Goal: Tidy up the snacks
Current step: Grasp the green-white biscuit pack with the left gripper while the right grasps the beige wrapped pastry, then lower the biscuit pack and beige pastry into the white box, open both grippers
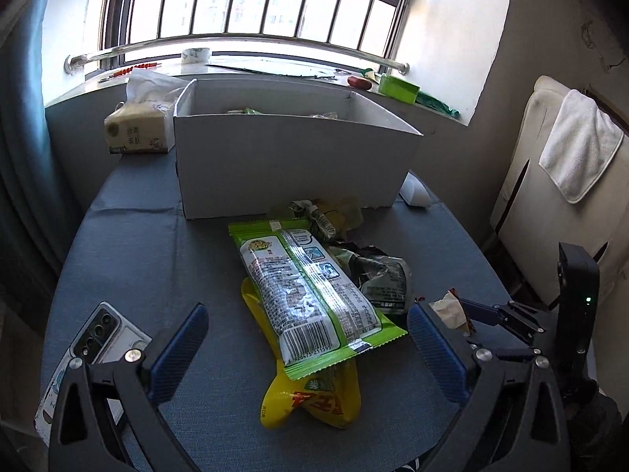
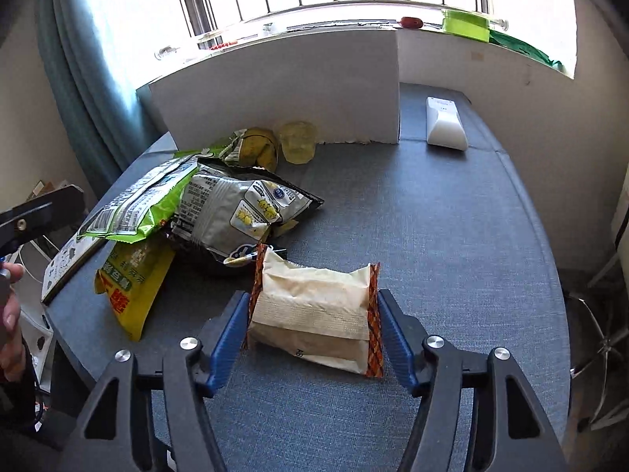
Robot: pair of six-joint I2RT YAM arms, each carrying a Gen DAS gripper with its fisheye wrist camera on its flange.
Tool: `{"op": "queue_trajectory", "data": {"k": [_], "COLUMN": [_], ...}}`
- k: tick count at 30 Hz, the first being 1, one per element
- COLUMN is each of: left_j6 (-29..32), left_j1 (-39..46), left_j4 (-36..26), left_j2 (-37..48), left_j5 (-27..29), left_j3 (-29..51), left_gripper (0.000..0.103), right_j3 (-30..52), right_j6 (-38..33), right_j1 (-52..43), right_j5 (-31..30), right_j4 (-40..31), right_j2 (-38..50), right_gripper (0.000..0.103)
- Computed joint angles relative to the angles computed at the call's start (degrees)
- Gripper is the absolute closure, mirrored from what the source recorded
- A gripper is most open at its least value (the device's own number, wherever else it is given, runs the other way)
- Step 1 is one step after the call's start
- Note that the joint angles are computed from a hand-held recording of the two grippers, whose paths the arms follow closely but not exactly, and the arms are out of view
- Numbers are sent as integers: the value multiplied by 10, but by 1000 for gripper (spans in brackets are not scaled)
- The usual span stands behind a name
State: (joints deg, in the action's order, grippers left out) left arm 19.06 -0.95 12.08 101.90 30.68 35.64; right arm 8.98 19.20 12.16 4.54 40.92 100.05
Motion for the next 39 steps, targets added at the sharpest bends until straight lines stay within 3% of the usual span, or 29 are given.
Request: {"op": "queue_trajectory", "data": {"k": [5,11,13,15,17,24,28,30,34,39], "left_j6": [-18,-43,-26,-9,3,41,40,42,-2,-53], "left_j1": [-61,-107,-106,-104,-100,-42,-1,7,13,-24], "left_j4": [-40,-130,-132,-141,-129,-79,-67,-50,-59,-108], "left_j2": [52,150,159,161,154,66,0,-14,-5,105], "left_j5": [-89,-179,-169,-158,-154,-58,15,22,54,27], "left_j3": [74,205,214,220,207,122,95,101,179,362], "left_gripper": [0,1,4,27,33,37,37,37,37,36], "right_j3": [-17,-27,-34,-41,-43,-54,-59,-41,41,216], "right_j6": [3,5,6,6,7,11,5,-10,-41,-62], "right_j1": [9,26,24,19,16,3,-55,-93,-136,-163], "right_j5": [5,16,13,5,1,-25,-109,-161,-196,-207], "right_j4": [6,2,7,13,14,17,11,-27,-134,-224], "right_j2": [-24,-42,-49,-56,-61,-86,-135,-172,-236,-181], "right_gripper": [37,37,37,37,37,37,37,37,37,37]}}
